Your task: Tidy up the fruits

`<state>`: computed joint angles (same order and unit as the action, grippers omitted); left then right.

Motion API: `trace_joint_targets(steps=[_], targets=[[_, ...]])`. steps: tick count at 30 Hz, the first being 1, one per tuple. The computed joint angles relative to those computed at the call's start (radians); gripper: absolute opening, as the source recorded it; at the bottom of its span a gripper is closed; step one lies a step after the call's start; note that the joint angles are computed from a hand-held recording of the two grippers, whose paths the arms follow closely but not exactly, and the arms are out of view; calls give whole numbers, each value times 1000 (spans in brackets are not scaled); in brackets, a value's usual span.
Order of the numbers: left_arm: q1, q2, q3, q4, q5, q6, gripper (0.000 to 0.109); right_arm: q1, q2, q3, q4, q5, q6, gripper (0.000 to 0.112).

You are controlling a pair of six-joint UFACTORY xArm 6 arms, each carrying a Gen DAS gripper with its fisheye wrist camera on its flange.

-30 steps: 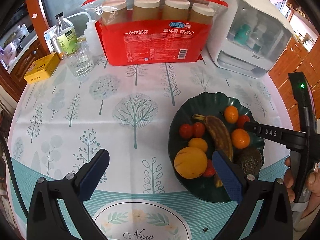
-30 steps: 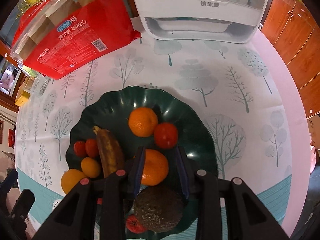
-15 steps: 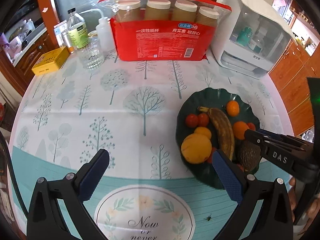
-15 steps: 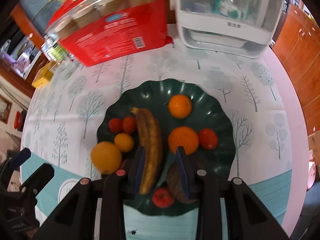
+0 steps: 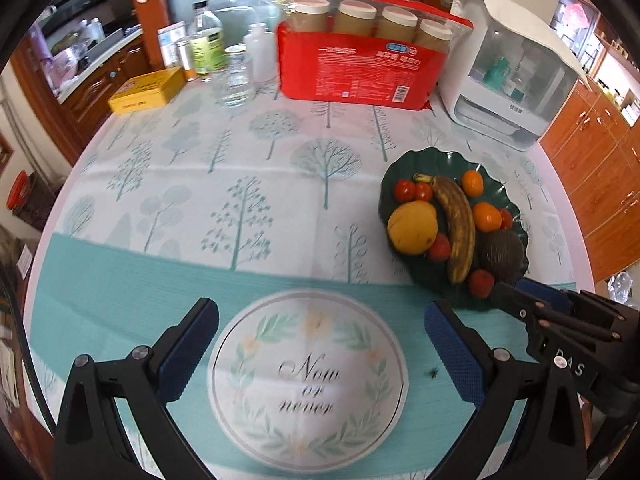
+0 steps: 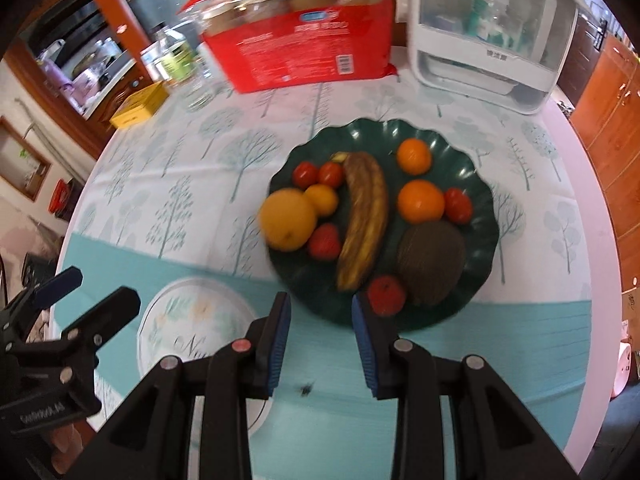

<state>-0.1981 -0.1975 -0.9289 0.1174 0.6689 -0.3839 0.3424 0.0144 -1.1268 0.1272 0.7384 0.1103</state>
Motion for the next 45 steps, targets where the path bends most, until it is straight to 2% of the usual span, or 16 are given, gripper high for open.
trace_joint_targets(steps=[11, 16, 20, 23, 28, 45], targets=[[-29, -263, 184, 20, 90, -74, 102, 53, -253, 203, -26, 19, 44, 34], [-64, -377, 234, 72, 121, -149, 102, 75, -382, 281, -98, -6, 126, 37], [-108, -448, 249, 143, 145, -216, 102, 86, -467, 321, -170, -16, 208, 48], [-142, -469, 247, 172, 158, -247, 102, 99, -512, 341, -240, -19, 277, 55], [-184, -473, 240, 203, 181, -294, 102, 119, -536, 347, -304, -3, 337, 57], [-207, -481, 238, 210, 183, -306, 102, 109, -577, 379, -319, 9, 391, 57]])
